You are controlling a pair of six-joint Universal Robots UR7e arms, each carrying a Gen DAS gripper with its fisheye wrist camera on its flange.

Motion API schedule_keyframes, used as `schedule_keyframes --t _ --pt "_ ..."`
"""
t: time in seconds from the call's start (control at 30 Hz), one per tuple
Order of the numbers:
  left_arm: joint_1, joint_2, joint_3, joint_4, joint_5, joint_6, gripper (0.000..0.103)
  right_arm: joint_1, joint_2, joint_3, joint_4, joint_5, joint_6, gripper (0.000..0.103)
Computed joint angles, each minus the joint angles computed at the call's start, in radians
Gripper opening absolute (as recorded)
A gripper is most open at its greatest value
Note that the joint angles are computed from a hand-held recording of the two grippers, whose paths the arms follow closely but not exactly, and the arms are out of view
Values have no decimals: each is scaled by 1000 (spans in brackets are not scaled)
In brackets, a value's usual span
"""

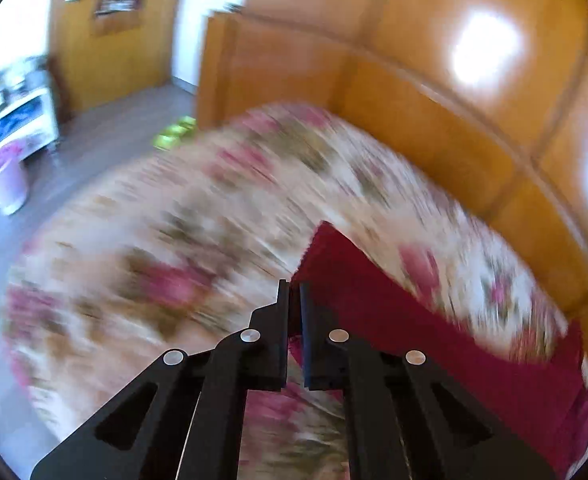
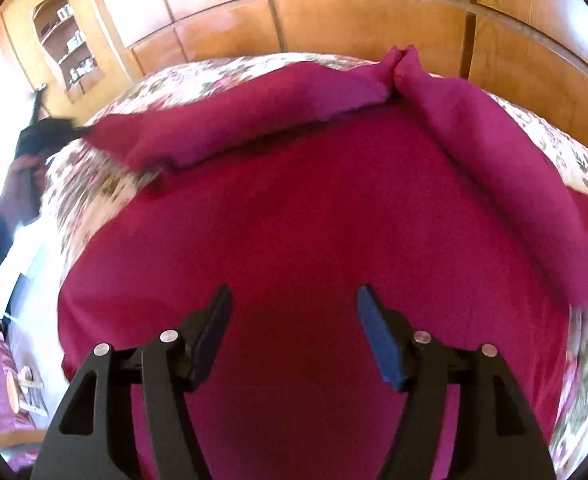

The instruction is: Fold small clothes

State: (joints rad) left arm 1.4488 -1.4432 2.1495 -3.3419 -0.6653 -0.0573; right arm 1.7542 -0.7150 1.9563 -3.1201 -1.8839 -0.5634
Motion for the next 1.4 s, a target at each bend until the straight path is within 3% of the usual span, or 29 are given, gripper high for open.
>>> schedule_keyframes --t 0.13,0.3,0.4,0.47,0.53,0.63,0.7,0.77,0.87,0.97,1.1,1.27,1.4 --pt "-3 -79 15 -16 89 21 3 15 105 -149 30 -24 -17 64" --pt "-17 -100 47 -83 166 76 2 56 236 -336 38 -64 -48 63" --pt "13 -94 38 69 184 -14 2 66 321 -450 60 -128 -6 63" --pt "16 -73 36 138 212 -47 2 61 326 -452 49 -134 6 64" --pt "7 -40 41 171 305 -60 4 62 307 -418 27 -133 -3 65" --pt "15 -76 66 339 339 -240 21 53 239 -325 -3 -106 -14 67" --pt "-12 -96 114 292 363 -256 41 42 174 -246 -29 -81 -17 67" --pt "-51 -89 165 157 383 -187 57 21 95 -165 -52 -55 -12 67" --pt "-146 -87 256 -19 377 -93 59 -19 -18 -69 -101 -50 11 67" --pt "-246 -84 334 -35 362 -93 59 -77 -121 -12 -164 -85 56 67" --pt "-366 -75 419 24 265 -175 59 -179 -226 3 -203 -143 152 66" --pt "-467 -6 459 64 135 -273 59 -279 -224 -128 -181 -250 235 62" --pt "-531 69 469 70 48 -312 59 -297 -156 -255 -107 -299 241 63"
